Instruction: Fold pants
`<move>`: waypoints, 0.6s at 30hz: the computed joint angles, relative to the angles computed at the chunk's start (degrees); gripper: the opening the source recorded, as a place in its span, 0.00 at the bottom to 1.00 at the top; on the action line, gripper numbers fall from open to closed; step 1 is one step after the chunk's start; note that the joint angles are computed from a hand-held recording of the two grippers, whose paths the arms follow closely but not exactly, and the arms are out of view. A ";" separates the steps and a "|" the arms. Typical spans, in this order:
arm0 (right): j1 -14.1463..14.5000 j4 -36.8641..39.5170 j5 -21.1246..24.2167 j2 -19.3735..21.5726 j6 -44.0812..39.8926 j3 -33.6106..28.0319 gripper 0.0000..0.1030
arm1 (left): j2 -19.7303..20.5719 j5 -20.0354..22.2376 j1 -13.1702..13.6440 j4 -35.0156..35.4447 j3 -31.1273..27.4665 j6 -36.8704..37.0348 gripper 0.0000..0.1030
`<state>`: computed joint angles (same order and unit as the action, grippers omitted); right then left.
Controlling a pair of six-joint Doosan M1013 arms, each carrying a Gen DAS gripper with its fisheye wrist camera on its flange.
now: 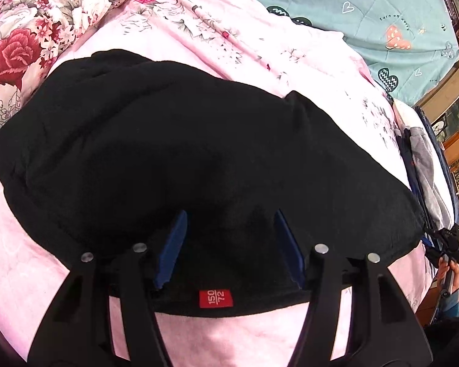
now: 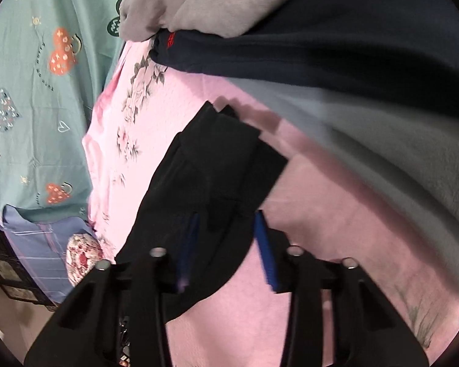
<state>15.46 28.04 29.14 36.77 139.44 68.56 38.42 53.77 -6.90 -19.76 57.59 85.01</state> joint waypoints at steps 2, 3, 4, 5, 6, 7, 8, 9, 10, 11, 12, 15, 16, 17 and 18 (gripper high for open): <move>0.03 -0.95 -0.53 0.03 0.20 0.27 0.15 | -0.08 -0.08 -0.10 0.20 0.07 -0.14 0.61; 0.19 -2.15 -0.74 0.03 0.31 0.31 0.14 | -0.26 -0.25 -0.13 0.17 0.33 0.02 0.61; 0.37 -3.43 -0.78 -0.06 0.57 0.30 0.12 | -0.45 -0.45 -0.13 0.08 0.67 0.08 0.61; 0.55 -4.05 -0.99 -0.26 0.19 0.41 0.11 | -0.53 -0.53 -0.09 -0.03 0.84 0.09 0.61; 0.85 -5.43 -1.70 -0.58 0.47 0.67 0.11 | -0.62 -0.67 0.00 -0.37 1.08 0.10 0.61; 1.11 -6.82 -2.28 -0.78 1.02 0.77 0.11 | -0.62 -0.79 0.05 -0.66 1.13 0.16 0.62; 1.30 -7.58 -2.75 -0.94 1.16 0.85 0.11 | -0.62 -0.87 0.08 -0.82 1.17 0.12 0.62; 1.59 -9.55 -3.21 -1.03 2.45 0.85 0.11 | -0.63 -0.85 0.07 -0.81 1.17 0.02 0.62; 1.83 -11.91 -2.84 -1.02 3.96 0.57 0.10 | -0.65 -0.64 0.06 -0.77 1.10 -0.06 0.62; 2.14 -14.71 -2.19 -0.91 5.31 0.01 0.10 | -0.67 -0.61 0.11 -0.90 1.07 0.23 0.62; 2.49 -17.57 -1.31 -0.72 6.48 -0.92 0.10 | -0.83 -0.74 0.18 -1.19 1.25 0.51 0.62; 3.50 -23.27 1.18 0.33 5.20 -5.28 0.10 | -1.90 -2.46 0.61 -2.81 2.81 1.38 0.62; 3.81 -24.18 1.99 0.93 4.52 -7.02 0.10 | -2.39 -3.23 0.77 -3.52 3.57 1.88 0.62; 4.10 -24.46 2.86 1.63 2.69 -9.03 0.10 | -3.16 -4.46 1.02 -4.30 4.73 2.33 0.62; 4.55 -24.87 4.21 2.73 0.20 -11.94 0.10 | -3.69 -5.26 1.16 -4.61 5.50 2.45 0.62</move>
<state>20.01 3.17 33.35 39.50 139.63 56.62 34.72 48.51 -5.74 -24.37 63.10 87.46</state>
